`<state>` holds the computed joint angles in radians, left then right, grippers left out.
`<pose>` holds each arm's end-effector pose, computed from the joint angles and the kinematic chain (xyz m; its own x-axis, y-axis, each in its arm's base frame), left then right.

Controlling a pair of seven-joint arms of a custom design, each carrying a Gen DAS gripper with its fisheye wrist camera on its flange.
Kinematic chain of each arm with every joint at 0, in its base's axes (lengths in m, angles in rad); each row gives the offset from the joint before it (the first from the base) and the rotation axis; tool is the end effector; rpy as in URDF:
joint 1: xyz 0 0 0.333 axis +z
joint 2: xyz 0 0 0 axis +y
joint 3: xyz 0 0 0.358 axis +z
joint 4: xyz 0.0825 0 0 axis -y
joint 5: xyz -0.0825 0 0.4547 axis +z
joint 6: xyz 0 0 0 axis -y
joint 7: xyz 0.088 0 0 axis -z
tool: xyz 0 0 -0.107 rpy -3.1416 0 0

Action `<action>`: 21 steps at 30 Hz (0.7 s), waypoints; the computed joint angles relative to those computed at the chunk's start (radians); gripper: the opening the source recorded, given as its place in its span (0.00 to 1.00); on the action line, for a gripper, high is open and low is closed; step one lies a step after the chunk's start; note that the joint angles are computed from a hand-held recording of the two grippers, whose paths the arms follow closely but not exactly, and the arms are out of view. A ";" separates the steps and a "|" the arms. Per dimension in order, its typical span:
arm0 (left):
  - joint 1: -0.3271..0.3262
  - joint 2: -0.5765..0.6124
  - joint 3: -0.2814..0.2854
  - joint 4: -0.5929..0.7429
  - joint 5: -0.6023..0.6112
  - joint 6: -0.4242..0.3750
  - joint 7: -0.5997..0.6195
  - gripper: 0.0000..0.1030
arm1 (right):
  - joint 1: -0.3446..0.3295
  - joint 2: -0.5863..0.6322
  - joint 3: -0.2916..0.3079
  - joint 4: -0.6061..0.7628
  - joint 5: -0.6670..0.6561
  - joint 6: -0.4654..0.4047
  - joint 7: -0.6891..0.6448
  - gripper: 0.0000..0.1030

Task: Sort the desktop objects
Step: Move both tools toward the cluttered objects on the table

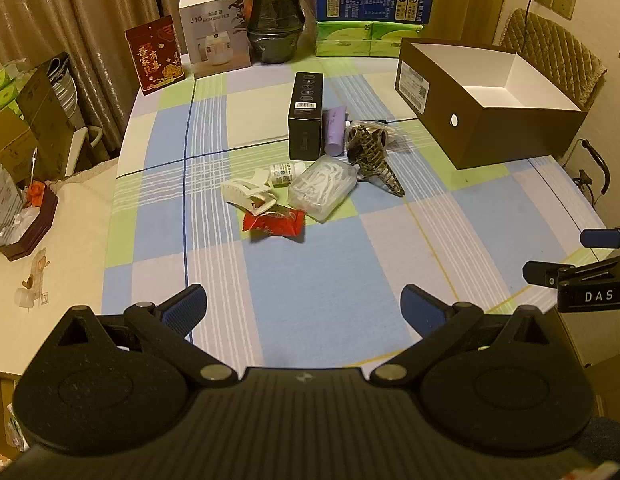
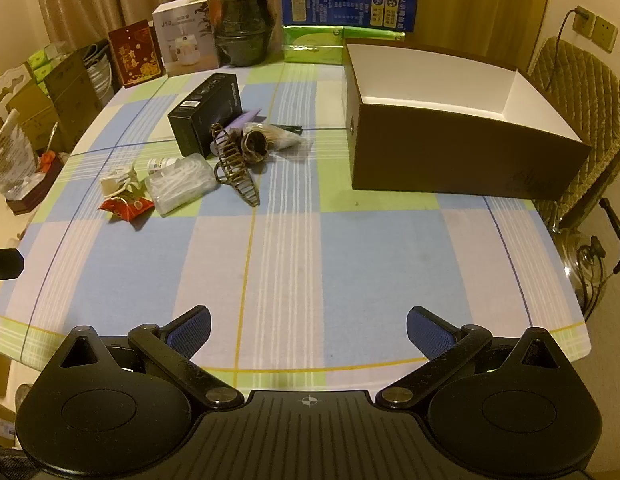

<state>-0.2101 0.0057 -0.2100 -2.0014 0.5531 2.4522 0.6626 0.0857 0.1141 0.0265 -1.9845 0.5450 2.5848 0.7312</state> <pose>0.6000 -0.2677 0.5146 0.1462 -0.9887 -0.0346 -0.8116 -0.0999 -0.5757 0.6804 0.0667 0.4658 0.5354 -0.8440 -0.0330 -0.7006 -0.4219 -0.5755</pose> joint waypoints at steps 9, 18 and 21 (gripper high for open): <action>0.001 -0.005 0.000 -0.006 0.003 -0.002 -0.009 0.99 | 0.003 -0.002 0.002 -0.005 0.000 0.006 -0.001 0.98; 0.005 -0.002 0.002 -0.005 -0.002 -0.002 -0.010 0.99 | 0.008 0.007 0.005 0.005 -0.015 0.005 0.002 0.98; 0.005 -0.001 0.003 -0.006 -0.004 -0.003 -0.009 0.99 | 0.006 0.012 0.006 0.012 -0.018 -0.002 0.001 0.98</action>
